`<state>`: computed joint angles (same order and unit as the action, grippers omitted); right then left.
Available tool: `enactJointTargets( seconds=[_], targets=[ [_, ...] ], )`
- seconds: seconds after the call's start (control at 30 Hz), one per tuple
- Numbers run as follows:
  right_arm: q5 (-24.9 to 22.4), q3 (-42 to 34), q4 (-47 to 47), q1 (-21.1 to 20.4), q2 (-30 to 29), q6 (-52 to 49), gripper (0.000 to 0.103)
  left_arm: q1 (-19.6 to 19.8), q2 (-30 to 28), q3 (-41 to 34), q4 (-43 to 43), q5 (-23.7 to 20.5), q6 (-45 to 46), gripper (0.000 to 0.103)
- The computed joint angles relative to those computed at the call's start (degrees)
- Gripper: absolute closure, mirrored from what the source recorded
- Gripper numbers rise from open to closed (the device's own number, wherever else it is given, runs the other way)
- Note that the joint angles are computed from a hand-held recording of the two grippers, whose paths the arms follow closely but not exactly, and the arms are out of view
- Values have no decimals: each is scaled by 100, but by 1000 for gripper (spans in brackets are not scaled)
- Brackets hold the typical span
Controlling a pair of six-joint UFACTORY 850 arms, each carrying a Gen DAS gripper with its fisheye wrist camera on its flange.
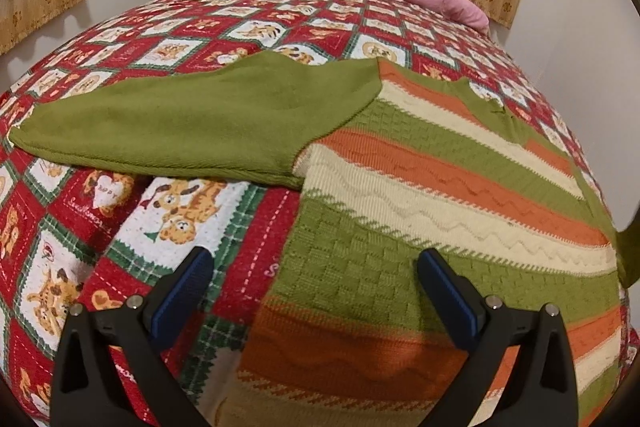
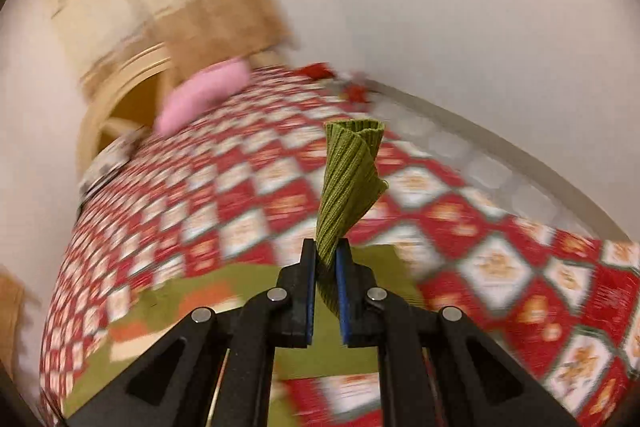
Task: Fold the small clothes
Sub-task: 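Carry the sleeve across the sweater body with the right tool and release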
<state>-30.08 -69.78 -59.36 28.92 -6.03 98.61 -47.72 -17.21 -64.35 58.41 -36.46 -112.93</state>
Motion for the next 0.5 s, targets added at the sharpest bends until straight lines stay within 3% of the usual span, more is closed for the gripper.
enactJointTargets(
  seconds=[0.13, 0.27, 0.5],
  targets=[
    [168, -934, 212, 581, -883, -415, 94, -29, 181, 219, 424, -1, -676, 0],
    [585, -2032, 1217, 974, -1980, -1497, 95, -146, 389, 481, 986, -346, -1685, 0],
    [571, -3569, 2804, 1469, -3473, -3379, 95, -114, 422, 541, 1001, -497, -1960, 0]
  ],
)
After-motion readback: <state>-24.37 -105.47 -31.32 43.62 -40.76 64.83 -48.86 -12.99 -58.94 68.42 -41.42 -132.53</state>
